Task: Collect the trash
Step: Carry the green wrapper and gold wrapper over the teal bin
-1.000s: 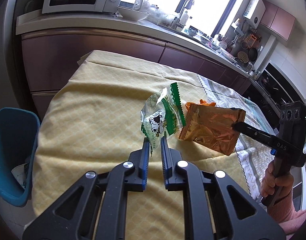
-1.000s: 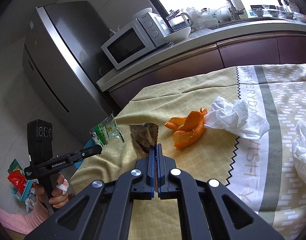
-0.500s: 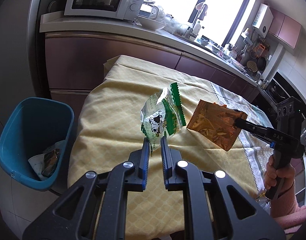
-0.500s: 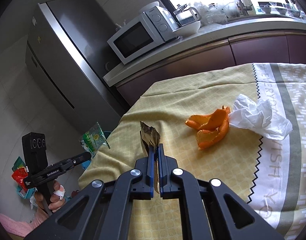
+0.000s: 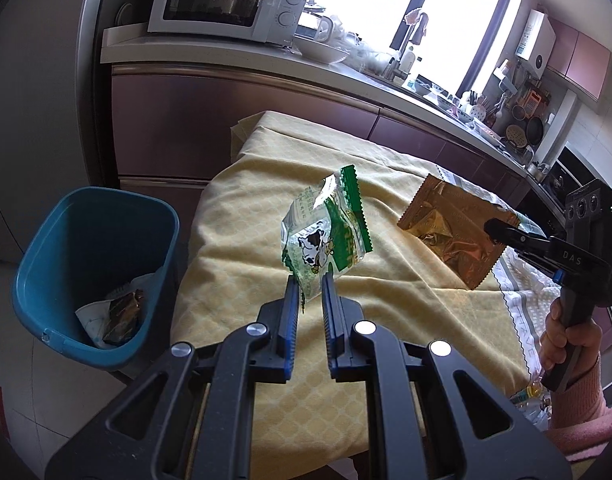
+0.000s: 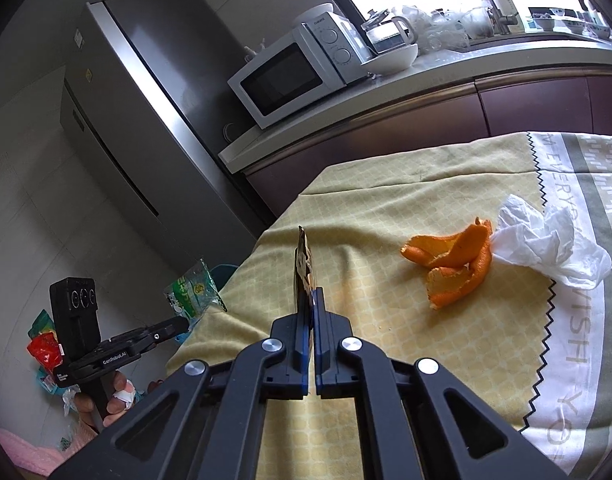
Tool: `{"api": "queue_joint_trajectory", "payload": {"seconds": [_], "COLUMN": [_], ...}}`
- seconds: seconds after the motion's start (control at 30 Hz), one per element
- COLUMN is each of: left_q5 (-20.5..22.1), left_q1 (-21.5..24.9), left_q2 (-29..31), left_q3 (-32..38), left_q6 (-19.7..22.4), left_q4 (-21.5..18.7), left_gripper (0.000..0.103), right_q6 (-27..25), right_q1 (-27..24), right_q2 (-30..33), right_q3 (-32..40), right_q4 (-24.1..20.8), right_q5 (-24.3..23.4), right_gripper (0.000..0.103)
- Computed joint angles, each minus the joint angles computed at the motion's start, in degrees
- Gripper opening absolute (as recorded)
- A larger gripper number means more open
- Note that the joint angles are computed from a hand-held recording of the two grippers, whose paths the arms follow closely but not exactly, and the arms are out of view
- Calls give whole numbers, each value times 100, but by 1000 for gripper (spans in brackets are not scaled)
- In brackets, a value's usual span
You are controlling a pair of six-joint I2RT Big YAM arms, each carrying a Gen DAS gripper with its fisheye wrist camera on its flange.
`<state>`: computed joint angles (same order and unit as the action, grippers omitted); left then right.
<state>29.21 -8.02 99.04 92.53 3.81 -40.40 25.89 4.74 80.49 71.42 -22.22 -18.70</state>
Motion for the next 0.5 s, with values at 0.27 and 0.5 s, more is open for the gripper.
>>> {"api": "queue_joint_trajectory", "payload": {"seconds": [0.27, 0.5], "left_q5": [-79, -272], "left_q1": [307, 606], "left_q2": [-155, -220], "left_q3": [-155, -233], "left_q6": [-57, -173], "left_q4": [133, 239], "left_gripper": [12, 12], "right_q6": [-180, -392], "right_q1": [233, 517], "right_q2": [354, 930], "right_q3": [548, 1267], "right_q4": [-53, -295], "right_q5": [-332, -637], "right_gripper": [1, 1]}}
